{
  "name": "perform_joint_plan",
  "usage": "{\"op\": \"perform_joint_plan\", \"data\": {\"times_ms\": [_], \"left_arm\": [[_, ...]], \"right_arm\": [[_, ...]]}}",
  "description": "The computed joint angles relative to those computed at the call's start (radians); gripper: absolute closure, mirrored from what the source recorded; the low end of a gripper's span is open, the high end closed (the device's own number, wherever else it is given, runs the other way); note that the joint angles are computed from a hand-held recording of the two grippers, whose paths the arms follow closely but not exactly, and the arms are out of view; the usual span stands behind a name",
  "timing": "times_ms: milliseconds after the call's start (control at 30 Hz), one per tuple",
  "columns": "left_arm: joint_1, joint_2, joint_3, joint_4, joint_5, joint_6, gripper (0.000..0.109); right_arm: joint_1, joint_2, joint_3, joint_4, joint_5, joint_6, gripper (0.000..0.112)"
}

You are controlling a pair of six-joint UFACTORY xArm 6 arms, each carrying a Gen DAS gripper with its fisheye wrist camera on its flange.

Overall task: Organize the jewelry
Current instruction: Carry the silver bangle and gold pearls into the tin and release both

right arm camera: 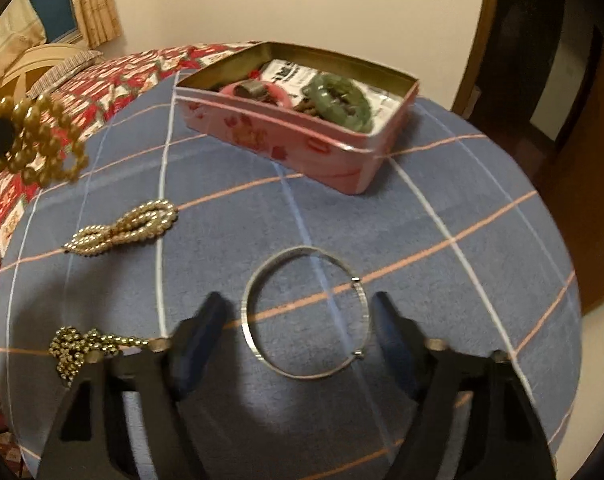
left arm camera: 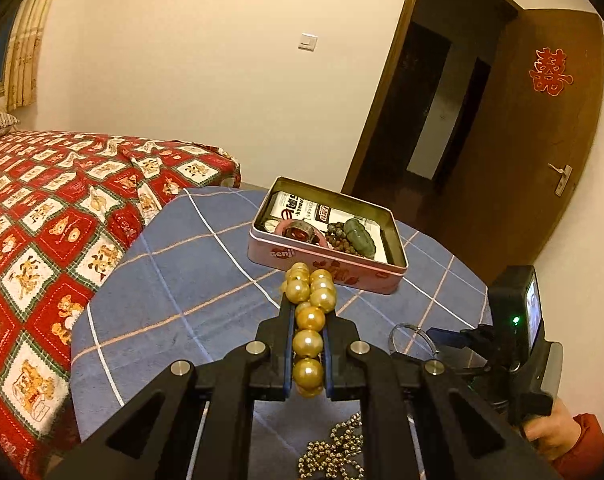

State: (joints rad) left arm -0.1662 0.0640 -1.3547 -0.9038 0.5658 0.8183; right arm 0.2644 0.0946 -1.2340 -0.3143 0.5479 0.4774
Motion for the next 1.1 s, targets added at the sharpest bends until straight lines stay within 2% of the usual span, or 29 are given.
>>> {"op": "perform_joint_plan", "data": {"times_ms": [133,267,367,533,767,967,1100], "left_arm": [[-0.001,0.005,-0.002,-0.008,-0.002,0.005,0.099],[-0.006,0.013,-0.008,-0.028,-0.011,0.015,0.099],[-0.013,0.017,-0.015,-0.054,-0.022,0.028,0.099],[-0.031,0.058,-0.077,-0.086,-0.046,0.035,0.099],[-0.070,0.138,-0.198,-0.072,-0.084,0.045,0.099],[-0.107,0.241,-0.323,0.028,-0.117,-0.004,0.099],[-0.114,0.308,-0.408,0.081,-0.099,-0.060,0.099]], "right_arm": [[-0.010,-0.016,0.017,0.035,-0.006,-0.030,0.046],[-0.017,-0.053,0.072,0.134,-0.124,-0.057,0.046],[-0.018,-0.072,0.079,0.043,-0.185,0.036,0.046],[-0.030,-0.054,0.014,-0.163,-0.218,0.233,0.046],[-0.045,0.017,-0.109,-0.193,-0.227,0.279,0.046],[-0.058,0.067,-0.189,-0.244,-0.230,0.327,0.046],[-0.063,0.109,-0.249,-0.305,-0.210,0.362,0.046]]}}
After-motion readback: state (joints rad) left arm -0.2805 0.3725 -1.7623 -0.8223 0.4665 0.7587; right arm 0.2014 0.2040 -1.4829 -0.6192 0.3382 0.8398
